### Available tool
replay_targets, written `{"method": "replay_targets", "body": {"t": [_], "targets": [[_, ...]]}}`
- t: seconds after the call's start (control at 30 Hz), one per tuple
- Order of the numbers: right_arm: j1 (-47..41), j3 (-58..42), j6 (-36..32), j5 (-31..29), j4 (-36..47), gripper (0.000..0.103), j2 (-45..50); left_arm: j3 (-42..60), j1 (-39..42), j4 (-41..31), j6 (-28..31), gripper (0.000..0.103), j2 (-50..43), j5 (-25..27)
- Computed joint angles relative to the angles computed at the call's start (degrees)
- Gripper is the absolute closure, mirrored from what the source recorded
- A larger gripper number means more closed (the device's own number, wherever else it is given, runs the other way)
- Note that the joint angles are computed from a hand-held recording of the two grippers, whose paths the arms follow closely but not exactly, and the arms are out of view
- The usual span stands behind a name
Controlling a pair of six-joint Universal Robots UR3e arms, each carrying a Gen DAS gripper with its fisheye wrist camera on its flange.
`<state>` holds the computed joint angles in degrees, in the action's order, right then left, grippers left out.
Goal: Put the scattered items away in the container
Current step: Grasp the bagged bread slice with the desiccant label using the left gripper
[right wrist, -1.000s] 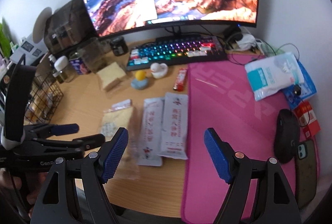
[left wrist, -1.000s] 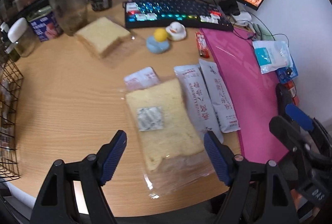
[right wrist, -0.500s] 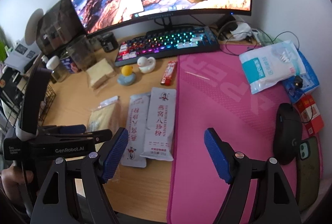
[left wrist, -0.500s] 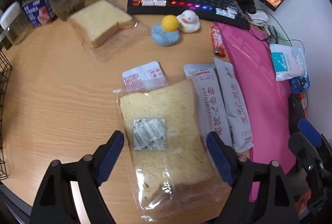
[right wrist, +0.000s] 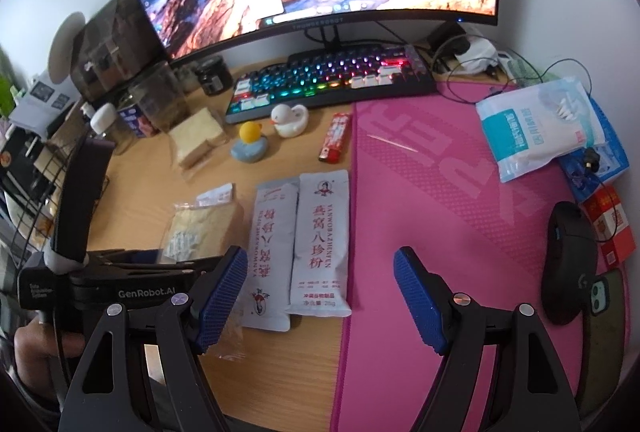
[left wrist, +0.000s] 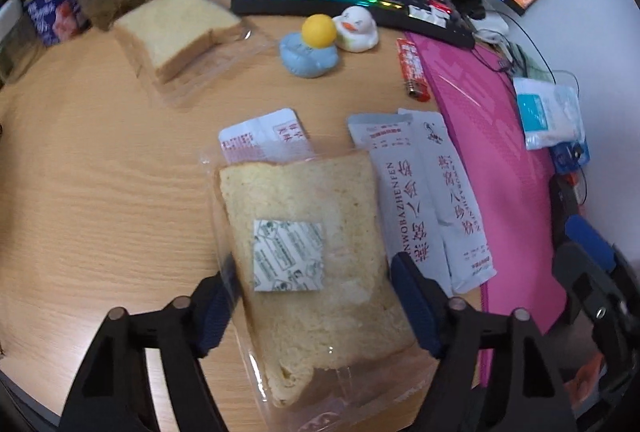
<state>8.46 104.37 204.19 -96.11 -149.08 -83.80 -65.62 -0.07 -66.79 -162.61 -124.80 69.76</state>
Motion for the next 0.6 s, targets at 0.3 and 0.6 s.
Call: {"method": "replay_targets", "body": {"t": [0.3,0.6], "targets": [[0.8,-0.6,0.5,-0.3,0.0,0.026,0.2,-3.7,1.7,3.7,0.7,0.039,3.3,-1.0],[1.2,-0.1,1.0,-0.3,-0.7,0.026,0.1,-2.8,-3.3,6.0,0.1,0.021,1.6,9.0]]}}
